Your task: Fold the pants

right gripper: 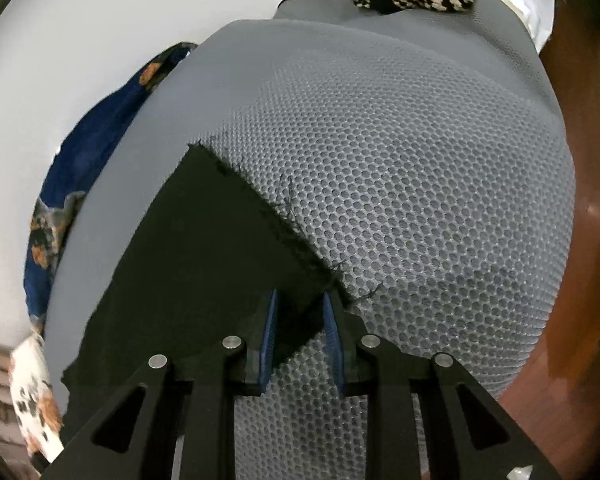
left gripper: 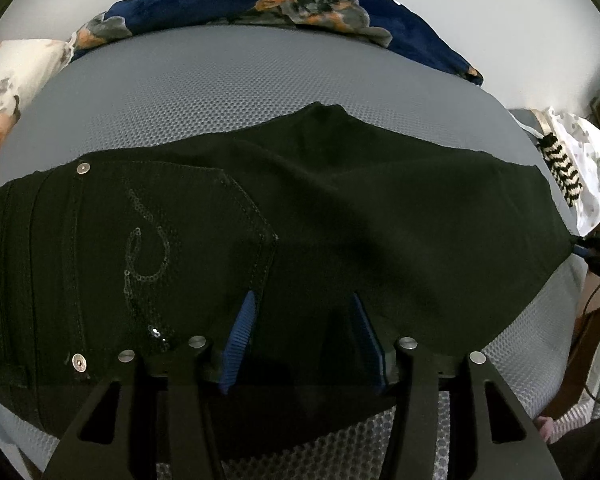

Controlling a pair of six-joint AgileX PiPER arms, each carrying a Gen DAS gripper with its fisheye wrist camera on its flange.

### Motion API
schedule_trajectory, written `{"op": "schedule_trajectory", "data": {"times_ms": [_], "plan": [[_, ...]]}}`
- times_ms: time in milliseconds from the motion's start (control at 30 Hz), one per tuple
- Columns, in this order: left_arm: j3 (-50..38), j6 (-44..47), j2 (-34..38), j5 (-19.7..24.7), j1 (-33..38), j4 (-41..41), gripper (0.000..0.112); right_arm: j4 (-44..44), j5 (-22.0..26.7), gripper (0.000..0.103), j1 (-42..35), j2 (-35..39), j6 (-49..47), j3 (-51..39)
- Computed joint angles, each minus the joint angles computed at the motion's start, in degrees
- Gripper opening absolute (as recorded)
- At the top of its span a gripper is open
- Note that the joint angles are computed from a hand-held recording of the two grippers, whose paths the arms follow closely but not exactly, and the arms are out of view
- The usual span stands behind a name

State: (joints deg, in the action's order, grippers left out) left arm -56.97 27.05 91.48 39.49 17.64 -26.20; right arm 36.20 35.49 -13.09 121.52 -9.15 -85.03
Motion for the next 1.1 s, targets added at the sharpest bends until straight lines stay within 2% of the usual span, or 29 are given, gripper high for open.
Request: {"op": "schedule_trajectory", "data": {"times_ms": [133, 167, 200, 233, 433, 567, 633, 700, 733, 800, 933, 1000, 1100], "plan": [[0.3, 0.7, 0.0, -0.3, 0.0, -0.4, 0.055, -0.4, -0.9, 0.023, 0.5, 0.4, 0.7, -0.6], [0.4, 0.7, 0.0, -0.5, -0.1, -0.3, 0.055, 0.0, -1.0, 0.021, 0.6, 0.4, 0.1, -0.7], [0.2, 0.9, 0.2, -0.4, 0.0, -0.3, 0.056, 0.4, -1.0, 0.006, 0.6, 0.3, -0.5, -0.9], [0.3, 1.0, 0.1, -0.5, 0.0, -0.4, 0.056, -0.3, -1.3, 0.004, 0.9, -0.1, -0.4, -0.8], [0.6, 3.8, 0.3, 0.0, 1.1, -2.6, 0.056, -6.3, -6.8, 0.003, 2.9, -5.9, 3.5, 4.4], [1.0, 6.5, 0.4, 0.4, 2.0, -3.9, 0.056, -14.0, -6.3, 0.002, 3.8, -3.3, 10.6, 3.5], [1.0, 7.3, 0.4, 0.9, 2.5, -4.2, 0.056, -14.6, -7.7, 0.002, 4.0, -2.5, 11.4, 4.1], [1.0, 7.2, 0.4, 0.9, 2.7, -3.7, 0.056, -18.3, -8.0, 0.002, 4.7, -2.7, 15.9, 4.0], [1.0, 6.5, 0.3, 0.3, 2.5, -2.7, 0.056, -20.7, -6.7, 0.006, 5.2, -2.5, 17.8, 2.8], [1.0, 6.4, 0.3, 0.4, 2.6, -2.3, 0.056, -27.4, -4.2, 0.023, 6.5, -2.7, 23.5, 1.3], [0.3, 9.1, -1.0, 1.2, 5.7, -5.5, 0.056, -37.5, -3.4, 0.025, 9.8, -6.6, 32.3, 0.6], [0.1, 10.5, -1.8, 0.8, 8.0, -7.1, 0.056, -36.2, -2.5, 0.025, 12.0, -7.1, 30.1, -2.0], [-1.1, 11.8, -0.4, -0.4, 11.6, -7.7, 0.056, -25.3, 2.3, 0.025, 15.9, -4.1, 18.4, -10.6]]}}
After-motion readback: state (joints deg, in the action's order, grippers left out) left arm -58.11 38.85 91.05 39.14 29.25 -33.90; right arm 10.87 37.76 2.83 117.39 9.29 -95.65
